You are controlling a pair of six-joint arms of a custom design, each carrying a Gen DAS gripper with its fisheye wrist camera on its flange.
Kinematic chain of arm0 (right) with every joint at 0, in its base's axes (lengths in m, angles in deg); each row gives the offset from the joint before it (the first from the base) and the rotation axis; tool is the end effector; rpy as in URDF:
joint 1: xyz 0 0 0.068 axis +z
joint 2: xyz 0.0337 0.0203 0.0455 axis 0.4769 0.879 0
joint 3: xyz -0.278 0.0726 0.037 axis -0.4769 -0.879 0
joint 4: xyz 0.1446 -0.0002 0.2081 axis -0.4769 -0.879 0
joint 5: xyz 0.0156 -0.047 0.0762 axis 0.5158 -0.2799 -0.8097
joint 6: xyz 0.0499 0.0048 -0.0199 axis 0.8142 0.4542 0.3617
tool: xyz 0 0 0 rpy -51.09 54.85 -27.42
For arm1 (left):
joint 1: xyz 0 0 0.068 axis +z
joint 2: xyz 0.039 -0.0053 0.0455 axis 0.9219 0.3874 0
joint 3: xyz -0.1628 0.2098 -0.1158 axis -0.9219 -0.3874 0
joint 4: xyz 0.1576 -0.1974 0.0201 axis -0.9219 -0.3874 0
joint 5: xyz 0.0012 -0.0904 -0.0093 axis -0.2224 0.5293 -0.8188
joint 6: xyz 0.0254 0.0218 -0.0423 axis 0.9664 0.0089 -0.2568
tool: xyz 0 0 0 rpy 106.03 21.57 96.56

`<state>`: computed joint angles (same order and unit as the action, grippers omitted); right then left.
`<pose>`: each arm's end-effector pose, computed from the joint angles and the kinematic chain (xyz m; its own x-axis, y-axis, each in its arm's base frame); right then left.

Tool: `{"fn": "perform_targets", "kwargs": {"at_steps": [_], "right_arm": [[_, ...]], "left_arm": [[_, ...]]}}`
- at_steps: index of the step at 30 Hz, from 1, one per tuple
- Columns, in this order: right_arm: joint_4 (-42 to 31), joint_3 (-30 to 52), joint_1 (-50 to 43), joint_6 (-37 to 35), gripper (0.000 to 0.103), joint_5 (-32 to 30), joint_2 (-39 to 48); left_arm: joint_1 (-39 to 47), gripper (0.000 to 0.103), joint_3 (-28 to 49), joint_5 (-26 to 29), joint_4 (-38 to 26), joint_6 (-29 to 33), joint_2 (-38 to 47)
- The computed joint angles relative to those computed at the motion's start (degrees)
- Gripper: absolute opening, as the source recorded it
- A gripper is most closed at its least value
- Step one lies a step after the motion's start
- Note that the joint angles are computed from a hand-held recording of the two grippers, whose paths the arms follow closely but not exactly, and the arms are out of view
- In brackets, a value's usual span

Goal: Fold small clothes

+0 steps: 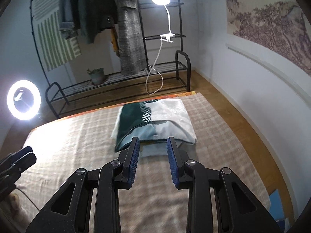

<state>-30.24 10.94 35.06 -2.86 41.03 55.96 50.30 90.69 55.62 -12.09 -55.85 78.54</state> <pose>0.2136 0.0314 0.3535 -0.6209 -0.1037 -0.7770 -0.2784 0.9558 0.0949 0.1721 -0.0472 0.3500 -0.5775 -0.1838 -0.7955 -0.0200 0.9772 -0.2112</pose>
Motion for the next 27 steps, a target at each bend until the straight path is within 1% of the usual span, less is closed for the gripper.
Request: {"fn": "perform_targets", "kwargs": {"at_steps": [1,2,3,4,5,7,9,10,11,13,15,20,21,23,24,26,27], "right_arm": [[-0.66,-0.84,1.2,0.61,0.033,1.12,-2.14],[-1.13,-1.86,2.35,1.35,0.039,2.26,-4.31],[-1.57,-2.68,3.59,2.09,0.042,3.31,-6.1],[-2.23,-3.43,4.82,2.92,0.043,4.08,-7.87],[-2.75,-4.05,5.89,3.67,0.043,4.73,-9.17],[-3.39,-5.7,9.35,5.77,0.043,7.81,-12.17],[-3.36,-7.41,13.24,7.79,0.043,11.41,-14.62],[-3.39,-8.28,15.88,9.13,0.046,13.9,-15.78],[-3.05,-9.18,18.31,10.33,0.051,16.22,-16.56],[-2.52,-10.72,22.91,12.88,0.056,20.23,-17.82],[-1.53,-12.39,25.54,15.06,0.057,22.24,-18.51],[0.0,-15.22,32.74,18.82,0.065,28.88,-18.76],[0.27,-15.73,33.82,18.85,0.067,29.87,-18.82],[0.69,-16.79,36.19,19.2,0.074,32.18,-19.13],[0.89,-17.19,36.98,19.42,0.075,33.07,-19.2],[1.16,-17.66,37.58,19.7,0.076,33.5,-19.3],[1.37,-17.77,37.43,19.71,0.076,33.06,-19.38]], "left_arm": [[-1.35,0.052,-0.1,-1.47,-1.2,0.06,-1.38],[-2.61,0.056,-0.45,-2.59,-2.64,0.07,-3.39],[-3.6,0.059,-0.73,-3.22,-3.88,-0.22,-5.03],[-4.43,0.066,-1.01,-3.84,-5.0,-0.51,-6.53],[-5.46,0.068,-1.33,-4.76,-5.98,-0.96,-7.96],[-7.67,0.069,-2.16,-6.88,-7.96,-1.74,-10.86],[-9.44,0.072,-2.84,-8.4,-9.77,-2.22,-13.04],[-9.91,0.075,-3.31,-8.7,-10.41,-2.48,-14.07],[-10.18,0.076,-3.78,-8.86,-10.89,-2.67,-14.96],[-10.64,0.077,-4.87,-9.37,-11.26,-3.14,-16.49],[-9.26,0.077,-5.81,-8.21,-11.13,-2.86,-17.51],[-6.6,0.078,-7.35,-6.74,-11.34,-1.5,-18.46],[-7.2,0.078,-7.25,-7.58,-11.72,-1.6,-18.6],[-8.9,0.079,-6.93,-9.84,-12.35,-1.99,-19.01],[-9.42,0.081,-6.75,-10.71,-12.64,-1.97,-19.36],[-11.33,0.09,-6.54,-13.35,-12.96,-2.43,-20.2],[-12.58,0.091,-6.5,-15.02,-13.14,-2.83,-20.58]]}}
